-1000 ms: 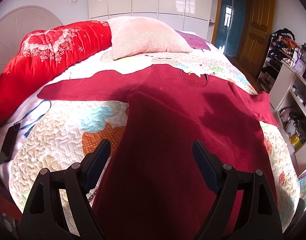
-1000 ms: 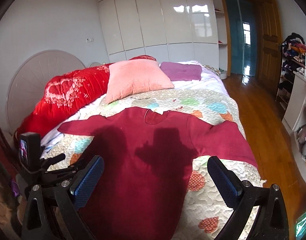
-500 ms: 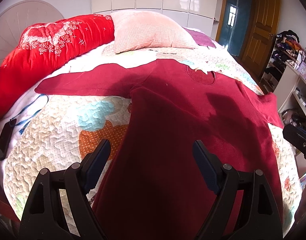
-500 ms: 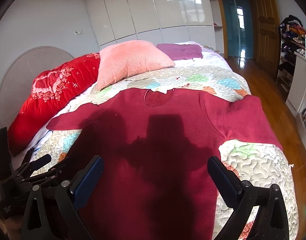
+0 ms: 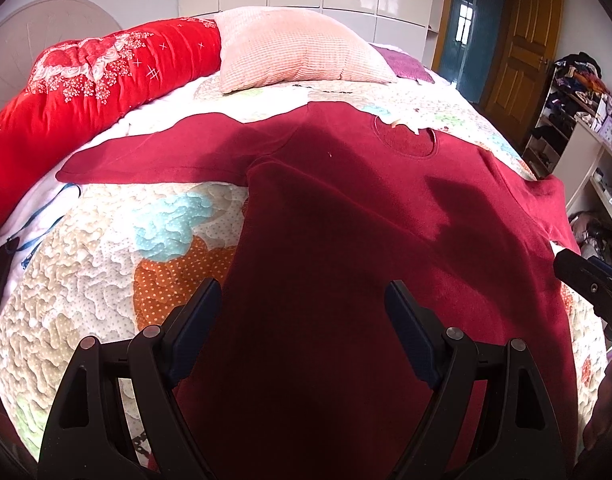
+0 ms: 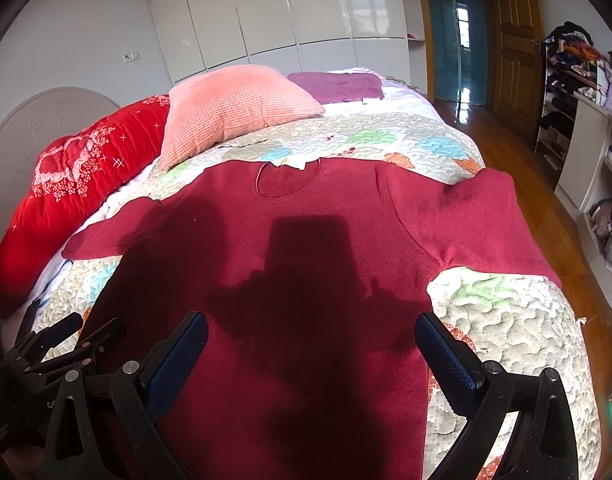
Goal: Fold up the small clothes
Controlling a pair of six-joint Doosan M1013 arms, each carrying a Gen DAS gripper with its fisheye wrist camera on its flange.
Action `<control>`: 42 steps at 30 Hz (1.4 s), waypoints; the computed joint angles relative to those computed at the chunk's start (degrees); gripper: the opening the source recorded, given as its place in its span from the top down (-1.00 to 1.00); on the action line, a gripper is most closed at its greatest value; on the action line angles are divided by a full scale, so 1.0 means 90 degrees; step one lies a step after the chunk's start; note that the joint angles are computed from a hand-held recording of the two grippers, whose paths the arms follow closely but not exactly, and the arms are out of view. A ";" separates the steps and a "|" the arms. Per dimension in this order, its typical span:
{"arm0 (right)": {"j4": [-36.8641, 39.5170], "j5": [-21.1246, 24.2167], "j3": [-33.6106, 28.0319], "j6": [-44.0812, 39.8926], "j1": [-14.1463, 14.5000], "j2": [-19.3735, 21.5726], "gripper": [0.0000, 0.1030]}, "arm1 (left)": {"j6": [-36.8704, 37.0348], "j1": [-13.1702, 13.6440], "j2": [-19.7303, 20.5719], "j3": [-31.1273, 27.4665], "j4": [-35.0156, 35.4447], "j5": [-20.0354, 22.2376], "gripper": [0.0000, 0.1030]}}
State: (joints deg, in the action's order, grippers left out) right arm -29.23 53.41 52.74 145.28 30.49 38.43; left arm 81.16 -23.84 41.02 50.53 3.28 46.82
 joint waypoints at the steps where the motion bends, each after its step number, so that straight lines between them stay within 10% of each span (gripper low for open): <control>1: -0.0001 0.0049 -0.0038 -0.0009 -0.0004 0.0028 -0.99 | 0.0002 -0.0003 0.0024 -0.0035 0.0005 0.0027 -0.63; 42: 0.0205 0.0884 -0.0893 -0.0391 -0.0139 0.0601 -0.99 | 0.0101 0.0031 0.0613 -0.1001 -0.0299 0.0680 -0.63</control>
